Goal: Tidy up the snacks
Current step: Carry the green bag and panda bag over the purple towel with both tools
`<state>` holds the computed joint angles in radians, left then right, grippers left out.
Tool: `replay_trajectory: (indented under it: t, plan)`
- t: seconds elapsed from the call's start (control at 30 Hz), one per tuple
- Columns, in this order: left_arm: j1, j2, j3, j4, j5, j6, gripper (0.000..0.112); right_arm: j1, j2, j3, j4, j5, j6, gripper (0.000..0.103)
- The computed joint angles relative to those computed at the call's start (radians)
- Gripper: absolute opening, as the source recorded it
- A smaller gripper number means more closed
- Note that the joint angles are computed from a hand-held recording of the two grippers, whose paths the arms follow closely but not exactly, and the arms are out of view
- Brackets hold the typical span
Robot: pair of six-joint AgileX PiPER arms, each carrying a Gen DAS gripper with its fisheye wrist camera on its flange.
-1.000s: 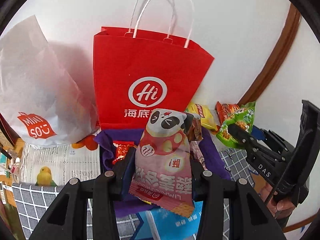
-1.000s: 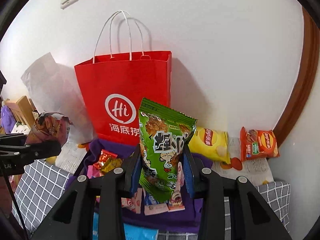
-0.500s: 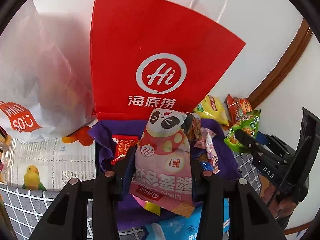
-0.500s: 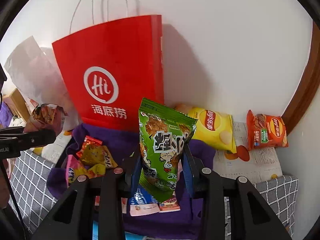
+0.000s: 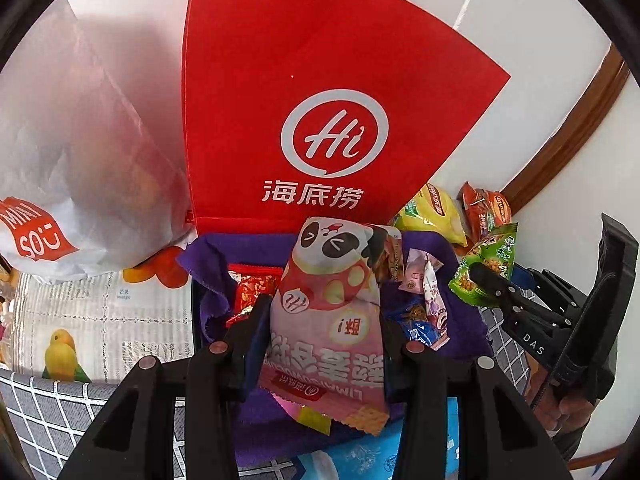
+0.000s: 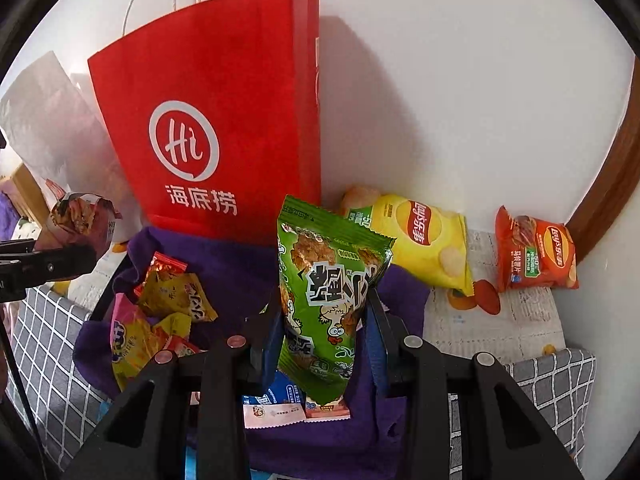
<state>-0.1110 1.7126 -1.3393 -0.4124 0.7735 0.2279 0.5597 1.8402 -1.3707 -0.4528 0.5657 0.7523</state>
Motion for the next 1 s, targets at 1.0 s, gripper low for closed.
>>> replay_trajectory:
  t: [1.0]
  plan:
    - [-0.063, 0.098, -0.032, 0.052, 0.052, -0.011, 0.042, -0.013, 0.078, -0.066, 0.17, 0.063, -0.212, 0.037]
